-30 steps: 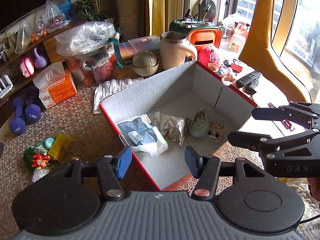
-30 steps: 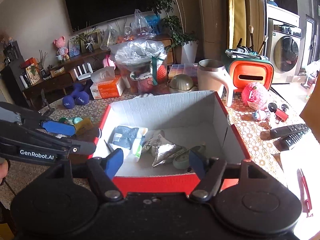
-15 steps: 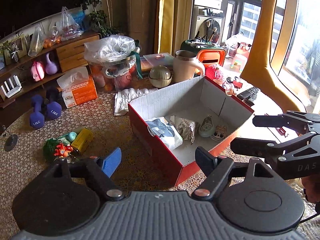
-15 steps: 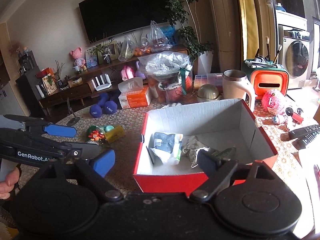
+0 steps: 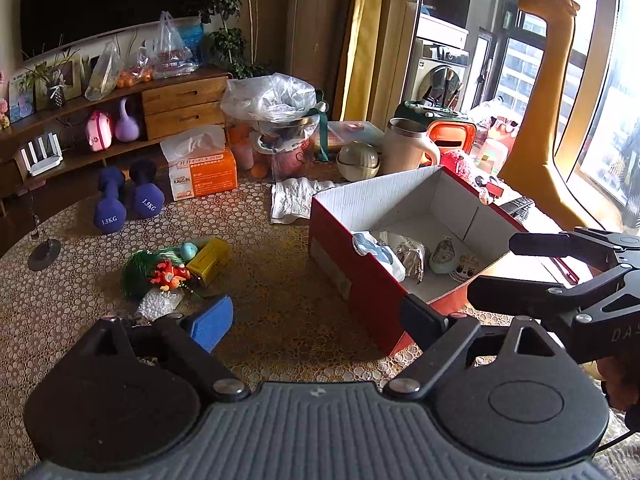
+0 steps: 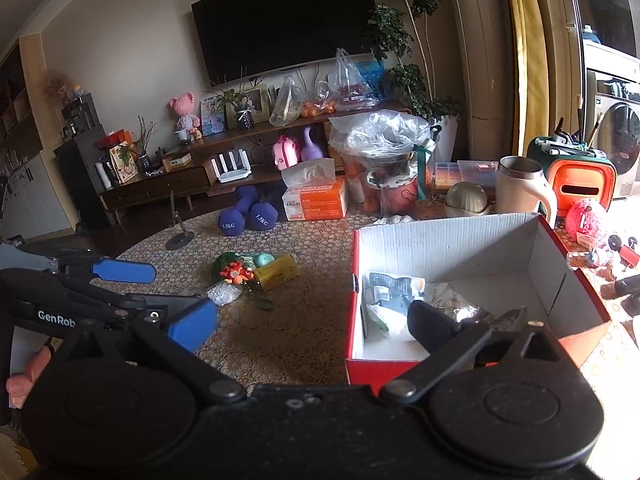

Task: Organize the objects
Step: 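Withdraw both tools from the shoebox toward the remaining pile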

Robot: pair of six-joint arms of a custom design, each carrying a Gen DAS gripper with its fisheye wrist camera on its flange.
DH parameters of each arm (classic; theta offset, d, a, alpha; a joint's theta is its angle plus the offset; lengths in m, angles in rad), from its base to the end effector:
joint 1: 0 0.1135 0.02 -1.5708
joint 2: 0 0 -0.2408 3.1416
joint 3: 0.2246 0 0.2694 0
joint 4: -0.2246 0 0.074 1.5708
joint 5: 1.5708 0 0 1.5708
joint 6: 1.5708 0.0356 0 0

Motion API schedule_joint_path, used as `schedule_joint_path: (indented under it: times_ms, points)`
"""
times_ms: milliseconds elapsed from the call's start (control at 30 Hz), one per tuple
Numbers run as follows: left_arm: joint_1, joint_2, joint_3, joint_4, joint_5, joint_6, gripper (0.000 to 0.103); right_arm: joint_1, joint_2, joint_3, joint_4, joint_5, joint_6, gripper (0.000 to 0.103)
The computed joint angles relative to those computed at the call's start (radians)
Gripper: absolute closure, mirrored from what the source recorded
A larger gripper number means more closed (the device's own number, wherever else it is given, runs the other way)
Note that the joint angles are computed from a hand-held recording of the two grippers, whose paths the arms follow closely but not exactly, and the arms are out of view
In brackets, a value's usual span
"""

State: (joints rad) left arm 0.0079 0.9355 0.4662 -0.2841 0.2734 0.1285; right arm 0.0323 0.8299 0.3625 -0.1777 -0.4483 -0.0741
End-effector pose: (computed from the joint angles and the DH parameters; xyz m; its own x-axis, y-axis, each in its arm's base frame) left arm 0.2175 -0.0079 0.1680 -0.6542 0.1182 -0.7470 0.2754 0.9571 -0.0897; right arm 0.2031 0.0220 0.1626 -0.5715 -0.0852 -0.8161 -0.4187 0.8857 0.2007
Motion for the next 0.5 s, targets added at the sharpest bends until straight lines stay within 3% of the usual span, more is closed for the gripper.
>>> schedule_joint_path:
  times_ms: [233,500]
  points:
    - [0.231,0.029,-0.065,0.068,0.138,0.121,0.001,0.137,0.103,0.02,0.082,0.081,0.048,0.002]
    - [0.43,0.177,-0.099,0.229,0.195,0.222,0.001,0.252,0.312,0.078,0.203,0.179,0.08,0.002]
